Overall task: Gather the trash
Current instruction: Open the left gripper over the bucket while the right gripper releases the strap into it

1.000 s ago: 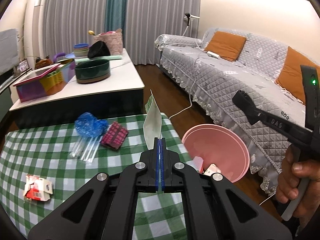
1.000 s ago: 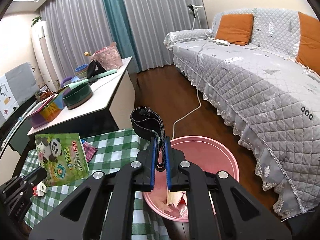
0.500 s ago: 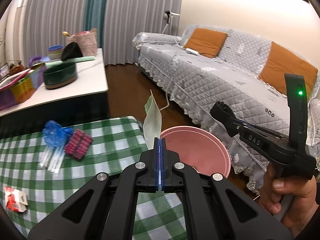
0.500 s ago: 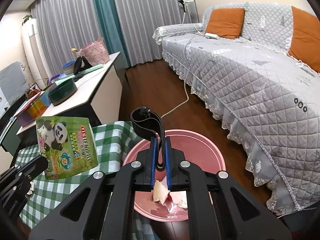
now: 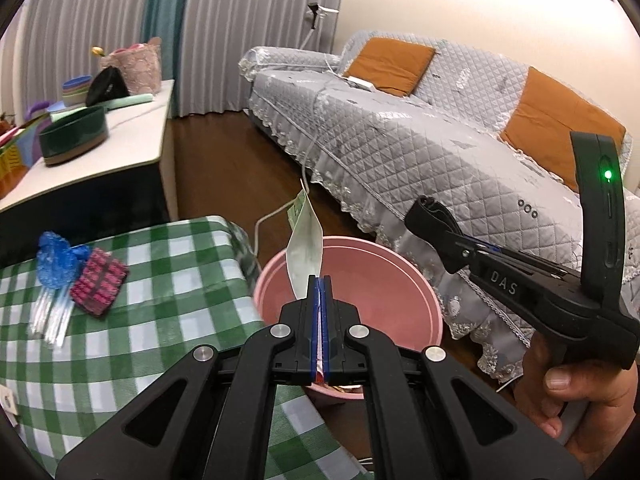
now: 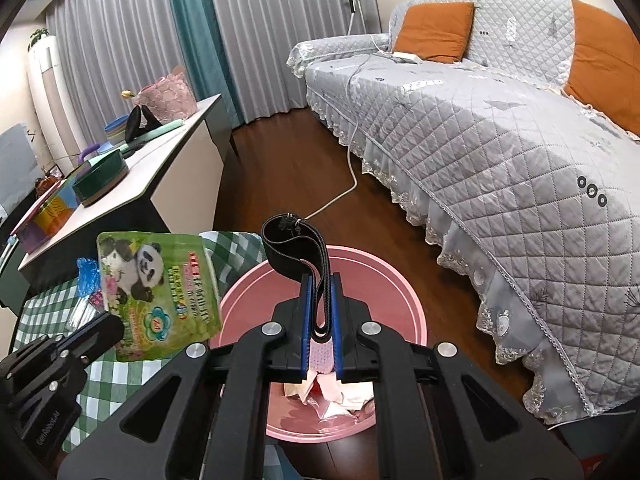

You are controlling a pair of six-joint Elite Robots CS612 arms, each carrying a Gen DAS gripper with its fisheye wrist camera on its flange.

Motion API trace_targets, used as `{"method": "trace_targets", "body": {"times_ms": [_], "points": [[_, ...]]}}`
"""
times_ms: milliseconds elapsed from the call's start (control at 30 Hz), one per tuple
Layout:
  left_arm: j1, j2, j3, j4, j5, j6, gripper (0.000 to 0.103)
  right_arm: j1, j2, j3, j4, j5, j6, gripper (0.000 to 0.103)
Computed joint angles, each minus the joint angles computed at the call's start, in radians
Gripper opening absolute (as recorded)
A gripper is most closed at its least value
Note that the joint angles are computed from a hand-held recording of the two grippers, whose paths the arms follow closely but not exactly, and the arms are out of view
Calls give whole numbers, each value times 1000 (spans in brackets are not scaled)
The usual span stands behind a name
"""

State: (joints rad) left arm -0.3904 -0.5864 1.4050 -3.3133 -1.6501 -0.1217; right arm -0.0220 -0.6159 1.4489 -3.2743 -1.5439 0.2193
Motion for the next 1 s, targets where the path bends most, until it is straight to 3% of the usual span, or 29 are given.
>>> {"method": "trace_targets", "body": {"times_ms": [33,100,267,700,833,1000], "points": [[-1,2,-4,5,0,2,1,0,0,-1,4,-9,3,16],[0,6,-10,9,-7,-4,2,-1,1,-3,12,-9,16,30],[1,4,-4,7,-4,-8,3,-2,1,-4,10,-6,15,33],[17,-40,81,-67,85,-41,3,27,-10,-6,-16,12,25,34],[32,-59,128,-107,133,-47,3,49,-10,-13,-29,28,23,34],[72,-76,177,-123,180,-113,3,83,-1,-31,-40,43,-5,34]]}}
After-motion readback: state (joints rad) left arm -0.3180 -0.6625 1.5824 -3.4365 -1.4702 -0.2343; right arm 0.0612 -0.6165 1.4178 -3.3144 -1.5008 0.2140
